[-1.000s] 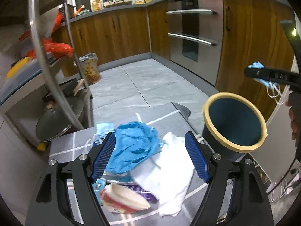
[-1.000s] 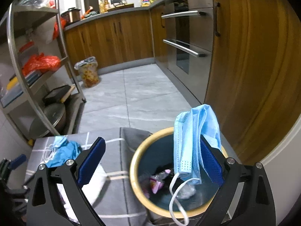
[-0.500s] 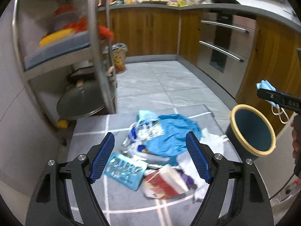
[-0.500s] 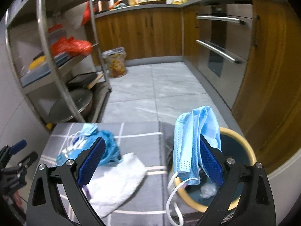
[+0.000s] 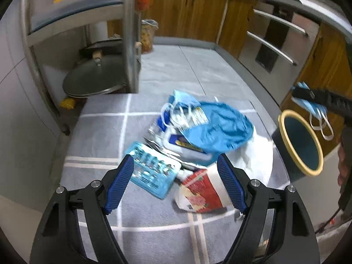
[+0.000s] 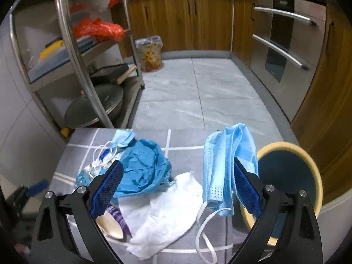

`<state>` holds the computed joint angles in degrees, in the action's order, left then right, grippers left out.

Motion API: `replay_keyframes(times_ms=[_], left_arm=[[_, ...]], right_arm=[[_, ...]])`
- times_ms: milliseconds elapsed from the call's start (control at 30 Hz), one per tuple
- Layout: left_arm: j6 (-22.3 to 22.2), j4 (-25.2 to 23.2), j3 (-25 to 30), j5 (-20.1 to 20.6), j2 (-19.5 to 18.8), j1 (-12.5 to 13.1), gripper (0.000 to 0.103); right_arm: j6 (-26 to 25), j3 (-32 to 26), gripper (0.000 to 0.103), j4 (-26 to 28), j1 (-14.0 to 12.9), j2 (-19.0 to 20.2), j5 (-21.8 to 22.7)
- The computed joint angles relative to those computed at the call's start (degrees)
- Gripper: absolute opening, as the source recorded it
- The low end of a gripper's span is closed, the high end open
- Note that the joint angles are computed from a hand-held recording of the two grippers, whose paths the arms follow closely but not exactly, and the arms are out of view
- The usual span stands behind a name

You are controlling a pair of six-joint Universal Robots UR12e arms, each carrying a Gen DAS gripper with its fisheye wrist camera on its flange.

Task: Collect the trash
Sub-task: 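Move both tools back over the pile, right tool still holding the mask, then grasp the red-and-white paper cup with the left tool while the right tool closes on the mask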

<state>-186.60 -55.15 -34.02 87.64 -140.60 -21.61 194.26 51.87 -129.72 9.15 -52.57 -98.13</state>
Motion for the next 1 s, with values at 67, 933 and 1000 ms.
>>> replay_keyframes(times_ms=[67,933,1000], left_arm=[[2.25,-0.66,0.23,0.15,-0.38,-0.45,0.077],[11.75,-4.71,7.24,1.03,-4.86,-2.5,0.0],[11.19,-4.93,7.15,0.53,-4.69,-2.37,0.0]], right_arm=[[-0.31,-1.18,0.095,0.98,-0.02,0.8,0.3],[5.61,-1.93,0.094,6.9,-1.53,1.55,5.31],[7.11,-2.11,0.094,7.74,-1.71,1.78,6.47]])
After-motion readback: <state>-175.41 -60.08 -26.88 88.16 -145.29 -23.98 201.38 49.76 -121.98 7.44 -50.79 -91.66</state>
